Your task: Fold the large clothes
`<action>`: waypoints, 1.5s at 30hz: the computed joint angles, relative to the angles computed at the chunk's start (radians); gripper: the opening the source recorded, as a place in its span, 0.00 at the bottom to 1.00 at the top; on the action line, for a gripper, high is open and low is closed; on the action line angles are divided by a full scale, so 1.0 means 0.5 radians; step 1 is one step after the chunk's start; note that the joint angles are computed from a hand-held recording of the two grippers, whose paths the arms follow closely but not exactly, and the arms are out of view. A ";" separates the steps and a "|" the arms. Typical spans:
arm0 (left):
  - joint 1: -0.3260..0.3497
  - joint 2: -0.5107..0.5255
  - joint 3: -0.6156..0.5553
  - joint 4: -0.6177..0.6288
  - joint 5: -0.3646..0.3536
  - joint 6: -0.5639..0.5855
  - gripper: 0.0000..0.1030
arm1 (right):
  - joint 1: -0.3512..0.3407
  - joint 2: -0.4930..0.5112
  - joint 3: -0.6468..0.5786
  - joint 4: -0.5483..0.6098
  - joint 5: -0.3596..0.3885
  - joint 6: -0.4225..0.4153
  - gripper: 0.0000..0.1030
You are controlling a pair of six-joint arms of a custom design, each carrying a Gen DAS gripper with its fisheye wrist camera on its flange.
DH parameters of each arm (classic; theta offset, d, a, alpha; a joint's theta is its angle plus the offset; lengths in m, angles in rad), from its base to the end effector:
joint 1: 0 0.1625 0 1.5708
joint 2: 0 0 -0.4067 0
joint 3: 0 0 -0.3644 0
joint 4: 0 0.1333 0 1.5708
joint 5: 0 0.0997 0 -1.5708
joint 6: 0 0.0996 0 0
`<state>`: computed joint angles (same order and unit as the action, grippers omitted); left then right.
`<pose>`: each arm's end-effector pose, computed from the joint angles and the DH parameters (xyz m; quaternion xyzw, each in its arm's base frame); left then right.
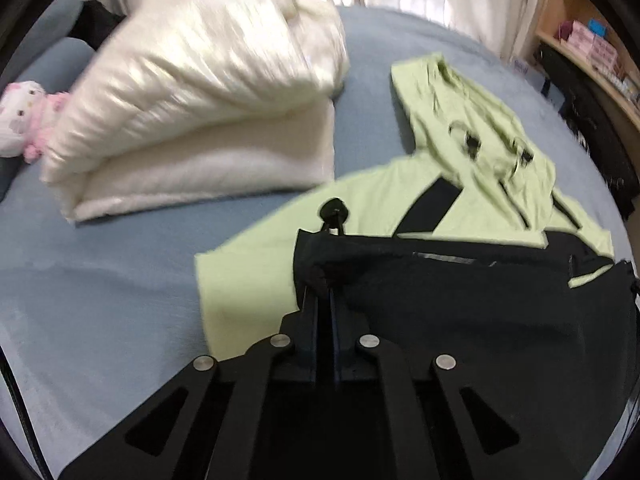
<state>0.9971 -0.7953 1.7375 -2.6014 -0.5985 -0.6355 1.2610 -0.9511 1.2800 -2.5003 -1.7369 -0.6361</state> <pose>-0.1463 -0.6237 0.1111 -0.0479 0.8822 -0.2975 0.3618 -0.1079 -0.7202 0.3512 0.1304 -0.9433 0.2263 0.2048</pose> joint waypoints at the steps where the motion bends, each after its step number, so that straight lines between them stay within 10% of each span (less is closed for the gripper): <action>1: -0.027 -0.028 0.043 -0.059 0.040 -0.012 0.02 | 0.013 -0.027 0.047 -0.077 0.005 -0.024 0.10; 10: -0.126 -0.130 0.167 -0.284 0.393 -0.231 0.02 | 0.238 0.057 0.037 -0.568 0.050 -0.161 0.08; 20: 0.147 0.120 -0.100 0.083 0.423 -0.569 0.04 | 0.309 0.778 -0.643 -0.455 -0.675 -0.159 0.12; 30: -0.038 0.082 0.092 -0.267 0.642 -0.420 0.07 | 0.292 0.483 -0.285 -0.618 -0.280 0.004 0.20; 33: -0.161 0.072 0.181 -0.468 0.551 -0.181 0.08 | 0.302 0.259 0.013 -0.437 -0.053 -0.118 0.20; 41: -0.437 0.156 0.360 -0.860 -0.240 0.224 0.21 | 0.244 -0.280 0.813 0.001 0.427 -0.566 0.20; 45: -0.423 0.312 0.240 -0.729 -0.390 0.339 0.21 | 0.276 -0.259 0.917 0.064 0.328 -0.847 0.20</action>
